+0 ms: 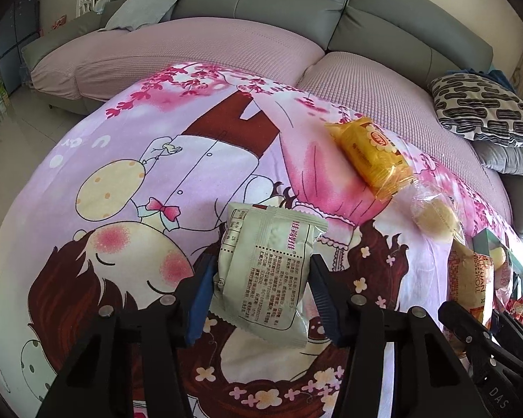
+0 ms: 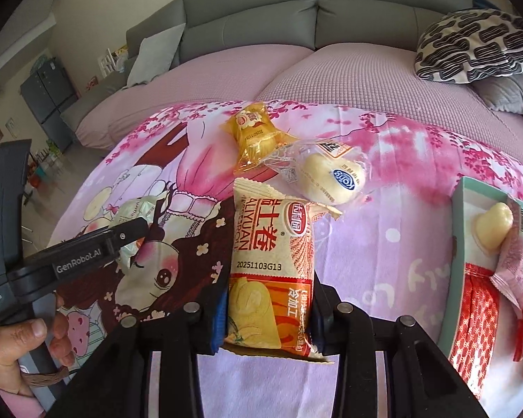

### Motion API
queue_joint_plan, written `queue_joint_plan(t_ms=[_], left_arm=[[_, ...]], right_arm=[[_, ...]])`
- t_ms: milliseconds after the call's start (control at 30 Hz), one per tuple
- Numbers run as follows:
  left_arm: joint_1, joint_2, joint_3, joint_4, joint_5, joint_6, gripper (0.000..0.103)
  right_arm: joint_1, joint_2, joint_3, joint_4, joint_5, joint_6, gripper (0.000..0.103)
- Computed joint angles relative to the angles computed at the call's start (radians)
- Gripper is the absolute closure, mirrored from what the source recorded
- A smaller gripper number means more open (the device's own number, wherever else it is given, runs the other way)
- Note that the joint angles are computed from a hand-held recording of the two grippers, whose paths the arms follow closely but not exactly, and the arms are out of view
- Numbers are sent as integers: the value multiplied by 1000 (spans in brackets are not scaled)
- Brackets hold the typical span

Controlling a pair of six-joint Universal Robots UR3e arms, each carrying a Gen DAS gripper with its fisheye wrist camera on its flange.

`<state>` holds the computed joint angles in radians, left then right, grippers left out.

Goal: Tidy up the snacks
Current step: 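Carry the white-green pack and yellow-orange bread pack over the tray with both grippers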

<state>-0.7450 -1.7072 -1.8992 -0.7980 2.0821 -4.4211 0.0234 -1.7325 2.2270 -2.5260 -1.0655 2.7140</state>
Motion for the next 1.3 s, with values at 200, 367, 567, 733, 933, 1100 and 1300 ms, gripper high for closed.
queue_joint_plan(t_ms=[200,367,567,733,933,1100,1300], left_arm=[[-56,-49,124,-72,51,-16,48],[-97,-129,261,-104,73,19,48],[-133,-231,440,-181,92,45,48],[-165,-311,596,-254,124,60,48],[-194,-428,810,-337,143,111,48],[-215,-528,988,-405,154,134,48],[-232,-678,1253,-497,156,183,48]], right_arm=[[-117,-197,63,130,58,-42,64],[-239,-352,98,287,104,-104,64],[-402,-467,105,476,168,-221,64],[-528,-514,88,619,211,-323,64],[-668,-532,53,773,247,-442,64],[-767,-535,27,862,257,-520,64],[-881,-508,-9,945,273,-597,64]])
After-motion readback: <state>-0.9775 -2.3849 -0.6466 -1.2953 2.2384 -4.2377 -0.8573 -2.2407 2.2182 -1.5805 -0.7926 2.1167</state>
